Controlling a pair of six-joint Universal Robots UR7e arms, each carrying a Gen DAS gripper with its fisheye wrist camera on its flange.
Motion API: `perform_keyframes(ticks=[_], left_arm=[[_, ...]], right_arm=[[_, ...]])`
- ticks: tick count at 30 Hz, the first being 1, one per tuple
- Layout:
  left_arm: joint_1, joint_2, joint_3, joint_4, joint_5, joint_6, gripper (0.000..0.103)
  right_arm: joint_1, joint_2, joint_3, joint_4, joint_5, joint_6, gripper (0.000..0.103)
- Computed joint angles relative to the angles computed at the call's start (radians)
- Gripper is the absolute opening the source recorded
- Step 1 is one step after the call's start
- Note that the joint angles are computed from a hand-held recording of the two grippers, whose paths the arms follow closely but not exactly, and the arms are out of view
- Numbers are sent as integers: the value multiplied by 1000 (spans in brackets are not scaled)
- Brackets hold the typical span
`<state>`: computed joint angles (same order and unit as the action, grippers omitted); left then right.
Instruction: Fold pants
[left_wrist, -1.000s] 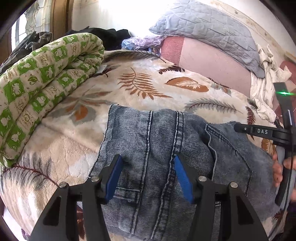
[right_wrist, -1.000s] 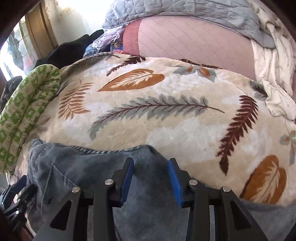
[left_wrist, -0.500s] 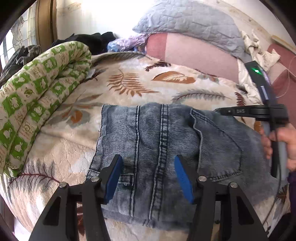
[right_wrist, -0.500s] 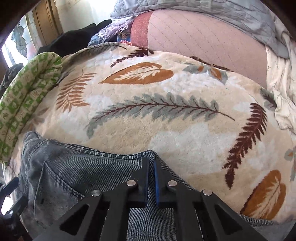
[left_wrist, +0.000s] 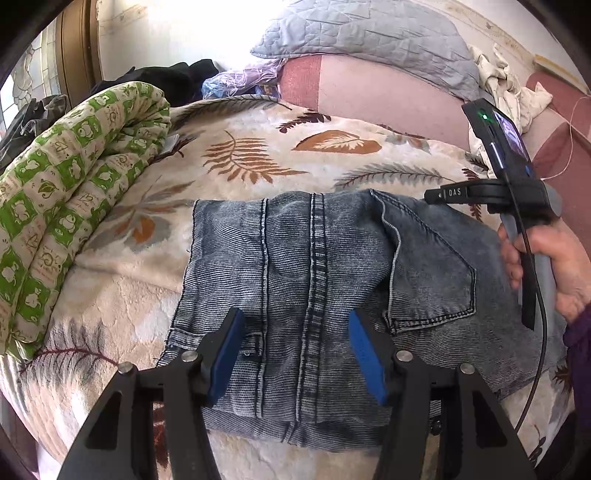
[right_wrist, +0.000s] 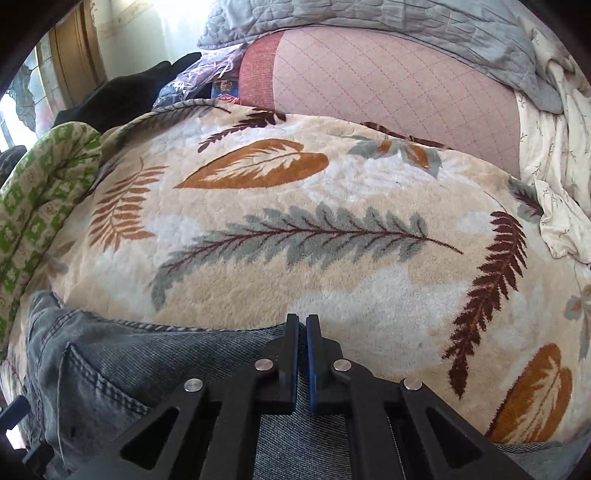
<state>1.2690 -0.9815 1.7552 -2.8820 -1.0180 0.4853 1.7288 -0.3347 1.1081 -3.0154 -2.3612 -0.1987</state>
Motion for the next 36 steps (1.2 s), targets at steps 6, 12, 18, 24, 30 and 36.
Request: perform_keyframes(ticks=[6, 12, 18, 24, 30, 36], left_arm=[[-7, 16, 2, -21, 35, 19, 70], [-7, 33, -4, -32, 57, 31, 75], [-9, 50, -2, -63, 81, 55, 78], [-7, 62, -8, -84, 98, 45, 86], [-3, 72, -9, -110, 105, 46, 91], [5, 83, -14, -129, 114, 19, 101]], right_arm=[[-4, 12, -21, 8, -7, 11, 3], [-21, 11, -21, 20, 3, 71, 0], [-29, -33, 49, -6, 56, 121, 0], [-3, -103, 172, -151, 99, 101, 1], [31, -204, 362, -301, 77, 64, 1], [31, -329, 603, -461, 30, 103, 1]])
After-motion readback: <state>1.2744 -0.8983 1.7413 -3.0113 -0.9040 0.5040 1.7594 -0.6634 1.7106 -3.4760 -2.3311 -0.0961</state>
